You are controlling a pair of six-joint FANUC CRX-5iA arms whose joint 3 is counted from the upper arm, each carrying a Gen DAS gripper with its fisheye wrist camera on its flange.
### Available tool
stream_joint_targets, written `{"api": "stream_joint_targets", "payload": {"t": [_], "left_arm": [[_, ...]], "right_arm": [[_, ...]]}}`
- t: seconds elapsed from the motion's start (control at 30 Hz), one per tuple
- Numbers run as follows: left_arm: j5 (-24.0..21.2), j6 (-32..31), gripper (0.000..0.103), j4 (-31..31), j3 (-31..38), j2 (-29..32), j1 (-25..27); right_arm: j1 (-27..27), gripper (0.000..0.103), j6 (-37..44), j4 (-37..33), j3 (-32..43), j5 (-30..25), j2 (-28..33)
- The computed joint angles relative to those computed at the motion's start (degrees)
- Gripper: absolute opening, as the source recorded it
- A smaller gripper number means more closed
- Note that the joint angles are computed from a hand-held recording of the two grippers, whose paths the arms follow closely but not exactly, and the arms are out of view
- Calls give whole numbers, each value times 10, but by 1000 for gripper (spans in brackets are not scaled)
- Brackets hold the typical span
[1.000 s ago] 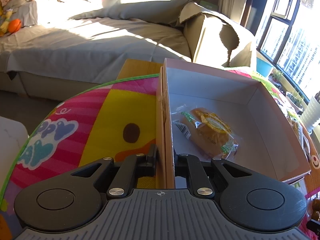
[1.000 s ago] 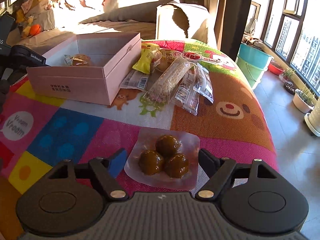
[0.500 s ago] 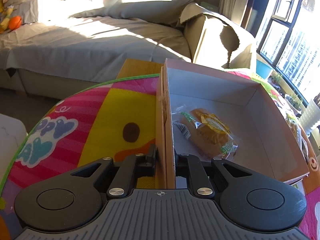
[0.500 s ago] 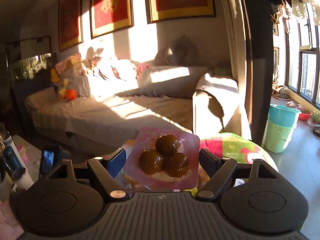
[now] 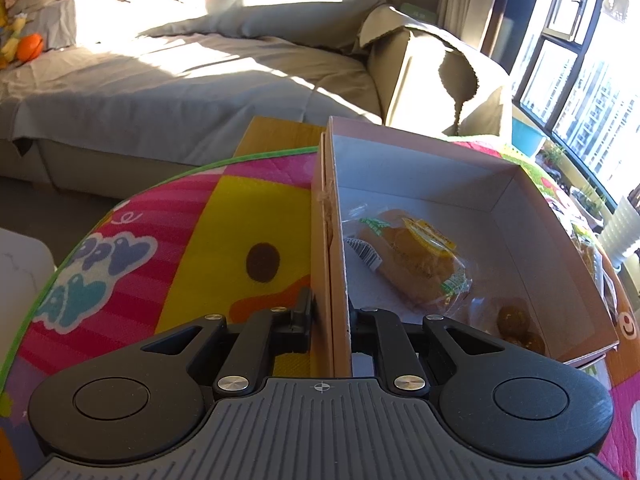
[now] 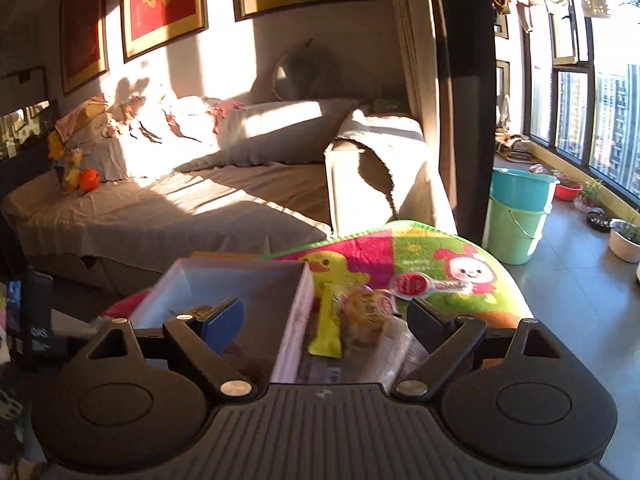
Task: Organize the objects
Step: 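Lower the sweets tray into the pink box and open the right tool, then grasp the red-and-white lollipop packet with the right tool and lift it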
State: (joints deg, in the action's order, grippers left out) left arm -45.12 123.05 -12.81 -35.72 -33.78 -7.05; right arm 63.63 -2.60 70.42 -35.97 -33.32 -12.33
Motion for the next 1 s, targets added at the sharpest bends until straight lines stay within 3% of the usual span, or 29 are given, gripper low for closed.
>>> {"api": "stream_joint_targets", "payload": {"t": [0.13, 0.27, 0.6, 0.87, 1.0], "left_arm": [[0, 2, 14, -2, 1, 1, -1], [-1, 4, 14, -4, 2, 1, -3], [-9, 14, 14, -16, 7, 4, -11], [-12, 12, 13, -16, 7, 5, -11], [-14, 11, 13, -15, 7, 4, -12]], "right_arm": [[24, 91, 49, -76, -17, -73, 3], [27, 91, 55, -128, -25, -96, 7], [9, 91, 58, -151, -10, -58, 39], [-1, 91, 41, -114, -7, -51, 56], [-63, 89, 61, -69, 26, -5, 81]]}}
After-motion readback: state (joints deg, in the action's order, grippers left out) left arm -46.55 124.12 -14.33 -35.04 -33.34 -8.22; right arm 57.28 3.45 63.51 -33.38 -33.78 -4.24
